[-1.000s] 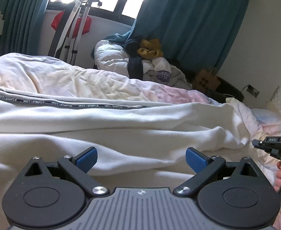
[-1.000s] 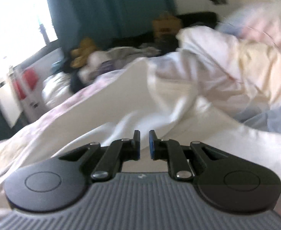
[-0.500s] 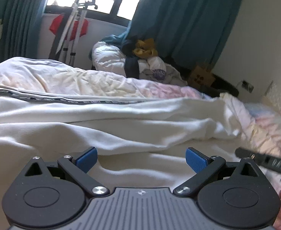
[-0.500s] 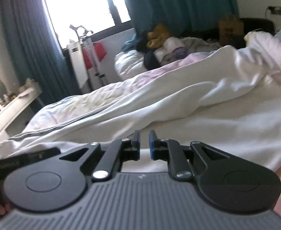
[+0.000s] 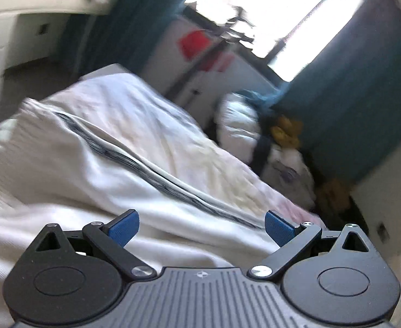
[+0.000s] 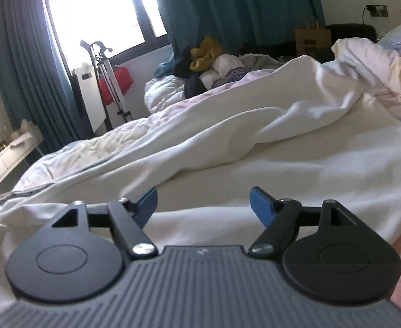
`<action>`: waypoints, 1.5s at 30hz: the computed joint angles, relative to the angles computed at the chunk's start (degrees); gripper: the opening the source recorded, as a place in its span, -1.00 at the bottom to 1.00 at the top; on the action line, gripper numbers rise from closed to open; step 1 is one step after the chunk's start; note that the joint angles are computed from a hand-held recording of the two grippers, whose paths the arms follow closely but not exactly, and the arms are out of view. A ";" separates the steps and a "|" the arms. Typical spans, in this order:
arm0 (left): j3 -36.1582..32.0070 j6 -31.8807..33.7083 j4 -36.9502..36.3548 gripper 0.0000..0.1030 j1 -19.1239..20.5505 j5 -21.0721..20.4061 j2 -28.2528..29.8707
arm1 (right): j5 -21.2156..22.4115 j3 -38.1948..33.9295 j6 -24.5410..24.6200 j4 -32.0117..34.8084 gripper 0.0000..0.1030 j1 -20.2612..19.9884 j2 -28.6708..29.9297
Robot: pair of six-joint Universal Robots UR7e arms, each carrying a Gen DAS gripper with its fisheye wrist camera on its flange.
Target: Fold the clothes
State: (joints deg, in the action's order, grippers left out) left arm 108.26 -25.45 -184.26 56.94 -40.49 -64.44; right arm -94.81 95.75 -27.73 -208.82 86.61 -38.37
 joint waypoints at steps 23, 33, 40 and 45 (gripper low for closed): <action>-27.24 -13.93 22.96 -0.85 12.03 -5.10 9.43 | 1.25 -2.44 5.10 5.24 0.48 -0.49 1.71; -40.09 -9.22 28.40 -0.80 15.81 -2.51 19.54 | 1.29 -5.43 3.58 7.58 0.48 -0.99 3.67; -31.15 -2.19 21.51 -0.11 14.97 -7.61 13.60 | 1.34 -6.08 2.50 8.43 0.48 -0.91 3.92; -19.06 0.86 16.95 0.31 10.17 -5.39 6.19 | 1.68 -4.93 1.95 7.32 0.48 -0.52 2.97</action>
State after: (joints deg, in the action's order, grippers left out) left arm 89.20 -24.59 -167.31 67.11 -45.88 -58.26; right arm -93.13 90.81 -25.78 -201.50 86.09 -35.40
